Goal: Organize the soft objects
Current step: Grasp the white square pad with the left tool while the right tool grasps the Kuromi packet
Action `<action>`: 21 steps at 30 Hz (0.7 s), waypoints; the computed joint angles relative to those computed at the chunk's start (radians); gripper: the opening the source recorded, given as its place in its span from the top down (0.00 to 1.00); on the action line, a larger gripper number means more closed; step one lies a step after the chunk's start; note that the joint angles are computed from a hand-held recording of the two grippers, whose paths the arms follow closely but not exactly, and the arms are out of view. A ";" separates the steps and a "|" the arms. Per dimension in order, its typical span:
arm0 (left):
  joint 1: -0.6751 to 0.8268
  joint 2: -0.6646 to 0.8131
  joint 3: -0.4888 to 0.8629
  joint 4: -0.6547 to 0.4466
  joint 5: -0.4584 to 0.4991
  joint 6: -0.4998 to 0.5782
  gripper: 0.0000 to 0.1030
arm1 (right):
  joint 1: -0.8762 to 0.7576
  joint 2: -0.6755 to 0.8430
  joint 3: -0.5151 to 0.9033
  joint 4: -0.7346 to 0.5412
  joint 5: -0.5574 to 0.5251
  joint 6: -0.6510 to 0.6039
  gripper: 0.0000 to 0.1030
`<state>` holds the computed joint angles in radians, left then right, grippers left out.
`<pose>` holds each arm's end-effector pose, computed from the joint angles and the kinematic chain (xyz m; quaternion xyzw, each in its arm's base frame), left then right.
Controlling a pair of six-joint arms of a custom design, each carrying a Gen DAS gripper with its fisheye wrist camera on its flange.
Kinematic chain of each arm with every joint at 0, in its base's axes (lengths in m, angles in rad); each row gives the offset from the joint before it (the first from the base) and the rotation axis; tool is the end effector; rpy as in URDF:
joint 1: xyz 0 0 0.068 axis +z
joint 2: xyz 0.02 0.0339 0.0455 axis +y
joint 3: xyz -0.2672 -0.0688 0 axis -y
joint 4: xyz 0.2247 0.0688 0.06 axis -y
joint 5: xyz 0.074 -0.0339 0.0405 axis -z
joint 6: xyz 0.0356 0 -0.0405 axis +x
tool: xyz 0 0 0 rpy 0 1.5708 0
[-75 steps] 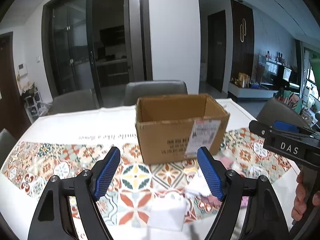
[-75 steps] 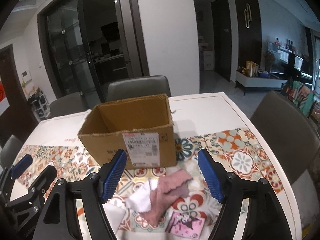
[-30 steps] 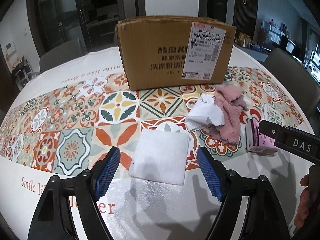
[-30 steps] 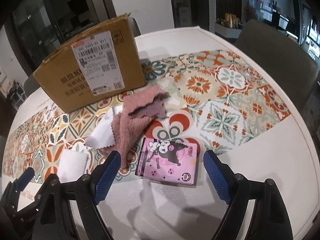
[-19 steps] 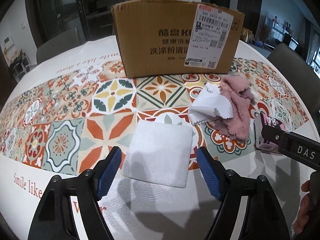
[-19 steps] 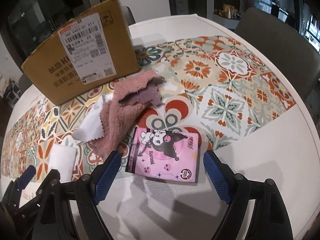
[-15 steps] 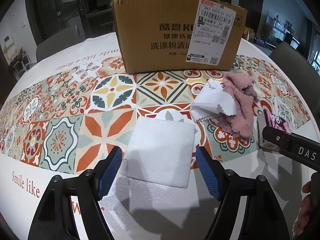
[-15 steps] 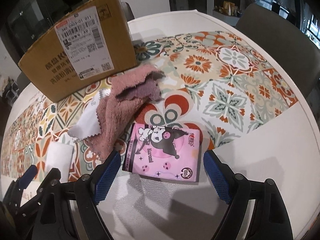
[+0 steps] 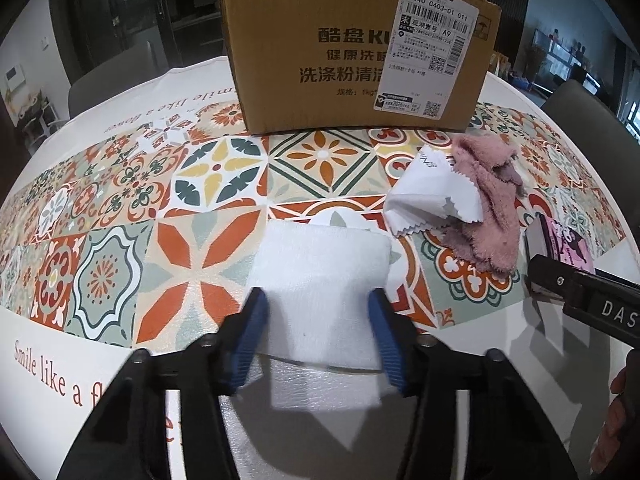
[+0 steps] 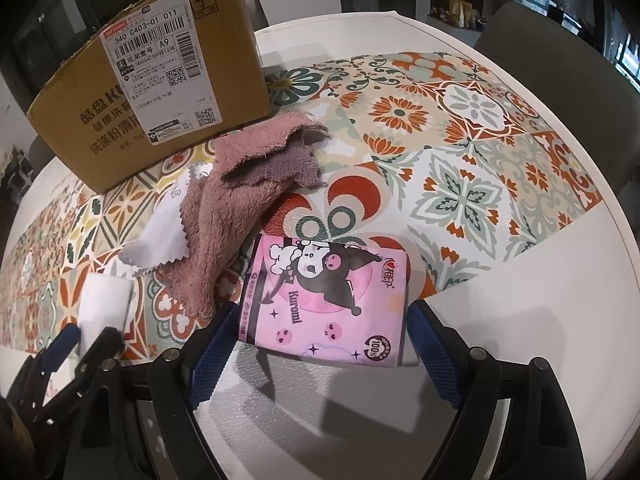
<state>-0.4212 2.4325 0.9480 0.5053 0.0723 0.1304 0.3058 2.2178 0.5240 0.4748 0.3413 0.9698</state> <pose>0.3302 -0.1508 -0.0221 0.2705 0.9169 -0.0764 0.2832 0.2421 0.0639 -0.0046 0.3443 0.9076 -0.0316 0.2381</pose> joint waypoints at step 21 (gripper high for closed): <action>0.011 -0.156 -0.127 0.020 0.085 0.035 0.91 | 0.045 -0.113 -0.079 0.011 0.016 -0.012 0.25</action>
